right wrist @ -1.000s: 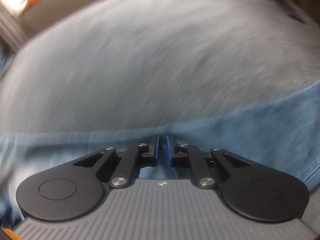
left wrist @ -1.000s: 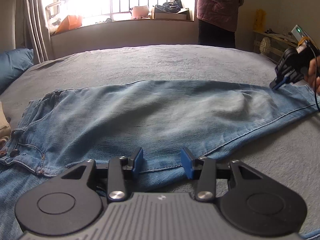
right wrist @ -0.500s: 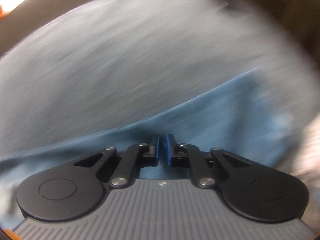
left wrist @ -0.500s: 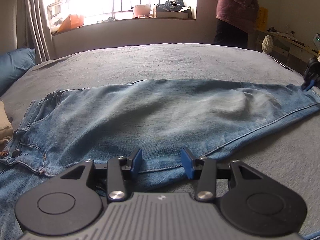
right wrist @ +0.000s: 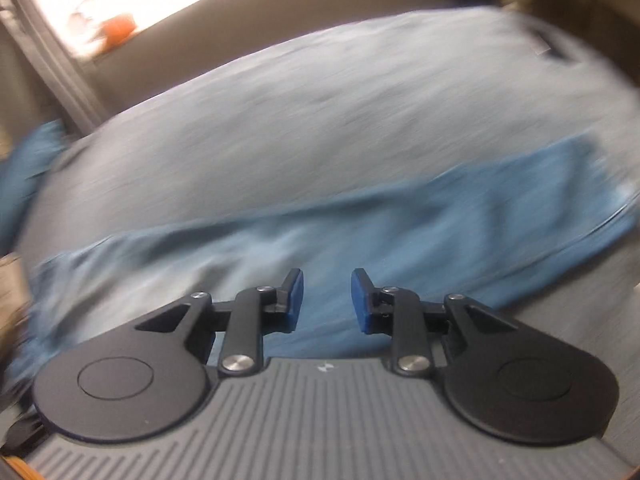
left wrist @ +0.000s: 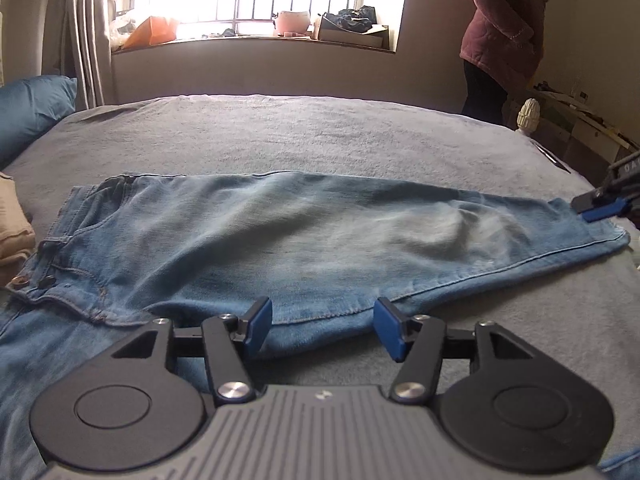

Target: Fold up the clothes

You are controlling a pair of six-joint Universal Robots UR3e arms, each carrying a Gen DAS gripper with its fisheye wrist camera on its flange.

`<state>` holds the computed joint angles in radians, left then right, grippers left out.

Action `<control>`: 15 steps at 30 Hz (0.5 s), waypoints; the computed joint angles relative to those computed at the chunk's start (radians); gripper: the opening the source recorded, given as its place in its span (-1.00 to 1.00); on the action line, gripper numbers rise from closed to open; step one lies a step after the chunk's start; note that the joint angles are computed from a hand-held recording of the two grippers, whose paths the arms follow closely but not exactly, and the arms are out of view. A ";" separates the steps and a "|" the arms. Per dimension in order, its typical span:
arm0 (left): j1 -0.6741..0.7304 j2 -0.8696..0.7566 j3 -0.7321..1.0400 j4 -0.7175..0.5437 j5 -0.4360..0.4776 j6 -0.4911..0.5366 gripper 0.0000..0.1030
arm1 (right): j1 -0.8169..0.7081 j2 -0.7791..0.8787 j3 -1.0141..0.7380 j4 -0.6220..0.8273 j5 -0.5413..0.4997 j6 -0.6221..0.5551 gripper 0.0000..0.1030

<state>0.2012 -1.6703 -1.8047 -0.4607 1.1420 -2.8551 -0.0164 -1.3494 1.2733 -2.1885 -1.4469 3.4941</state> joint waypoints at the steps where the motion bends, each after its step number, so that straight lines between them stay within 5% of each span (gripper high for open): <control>1: 0.010 0.031 -0.010 -0.027 -0.006 0.005 0.15 | 0.018 -0.009 0.011 -0.001 0.033 0.006 -0.51; 8: 0.090 0.255 -0.039 -0.292 -0.024 0.062 0.25 | 0.150 -0.038 0.012 -0.008 0.150 -0.016 -0.45; 15: 0.231 0.477 -0.082 -0.567 -0.053 0.188 0.36 | 0.345 -0.068 -0.014 0.015 0.083 -0.084 -0.43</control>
